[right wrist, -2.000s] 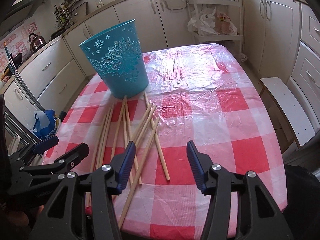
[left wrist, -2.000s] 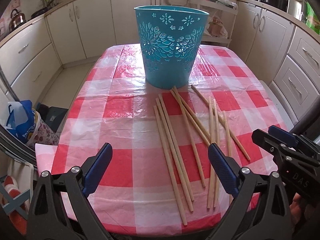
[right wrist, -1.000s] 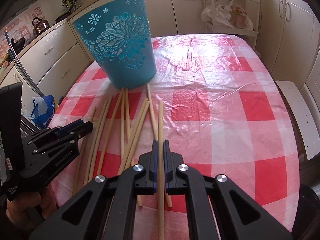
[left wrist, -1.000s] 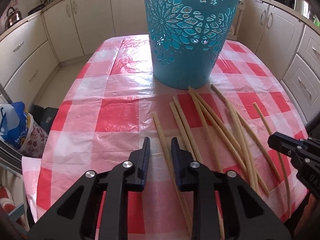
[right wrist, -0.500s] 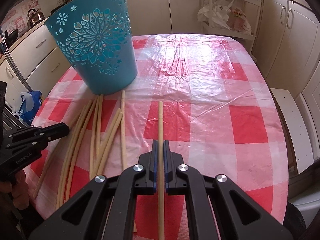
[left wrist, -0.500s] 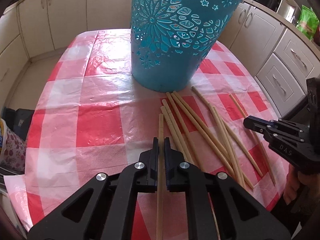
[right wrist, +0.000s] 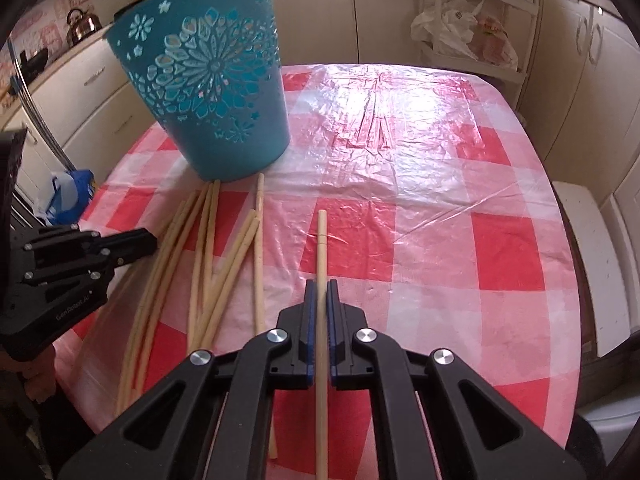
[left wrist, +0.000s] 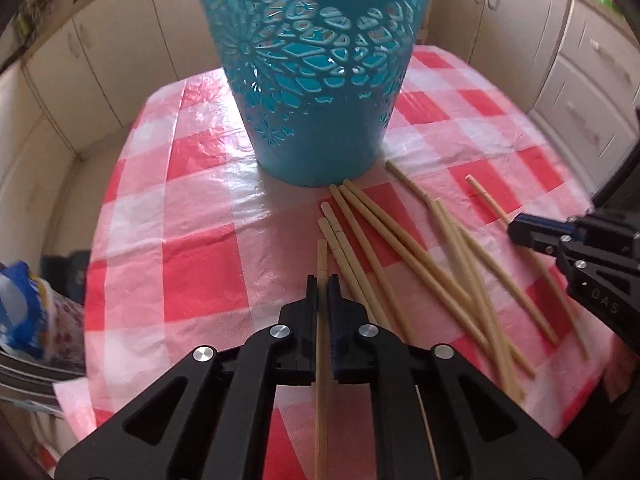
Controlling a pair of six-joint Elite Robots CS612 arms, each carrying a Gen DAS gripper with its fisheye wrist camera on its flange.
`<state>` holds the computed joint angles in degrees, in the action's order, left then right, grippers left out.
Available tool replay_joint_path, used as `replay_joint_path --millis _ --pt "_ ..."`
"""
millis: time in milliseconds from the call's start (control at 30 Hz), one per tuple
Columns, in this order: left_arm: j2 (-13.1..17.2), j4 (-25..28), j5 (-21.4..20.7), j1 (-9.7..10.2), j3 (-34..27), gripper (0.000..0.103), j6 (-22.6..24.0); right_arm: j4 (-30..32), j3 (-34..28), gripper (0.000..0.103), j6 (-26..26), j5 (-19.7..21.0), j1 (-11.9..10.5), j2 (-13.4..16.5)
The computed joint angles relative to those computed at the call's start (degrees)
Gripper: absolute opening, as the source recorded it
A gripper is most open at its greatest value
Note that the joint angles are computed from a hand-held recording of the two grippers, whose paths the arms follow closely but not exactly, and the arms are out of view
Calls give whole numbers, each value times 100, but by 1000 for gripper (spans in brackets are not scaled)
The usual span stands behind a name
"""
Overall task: Organize utensils
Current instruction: 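Lift the right gripper's chopstick over the teal basket while the left gripper carries its own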
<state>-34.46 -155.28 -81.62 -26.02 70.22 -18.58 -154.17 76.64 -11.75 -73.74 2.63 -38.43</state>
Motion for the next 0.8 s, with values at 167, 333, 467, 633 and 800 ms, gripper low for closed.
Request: replay_joint_path --millis 167,333,467,633,800 --pt "-394 -1542 -830 191 680 5 -576 -730 224 6 954 1466 -250 -209" --pt "-481 -2929 -871 276 597 5 -605 -2540 -172 6 2072 2264 -241 -74" --pt "-182 -3335 -726 301 -166 5 -513 -3642 -1140 6 2989 2122 -56 397" --pt "411 -3640 -485 378 -1406 5 -644 -3607 -2538 6 3482 1542 170 1099" --pt "817 -3347 -117 422 -2130 5 -807 -2851 -3153 6 3203 1278 276 1485"
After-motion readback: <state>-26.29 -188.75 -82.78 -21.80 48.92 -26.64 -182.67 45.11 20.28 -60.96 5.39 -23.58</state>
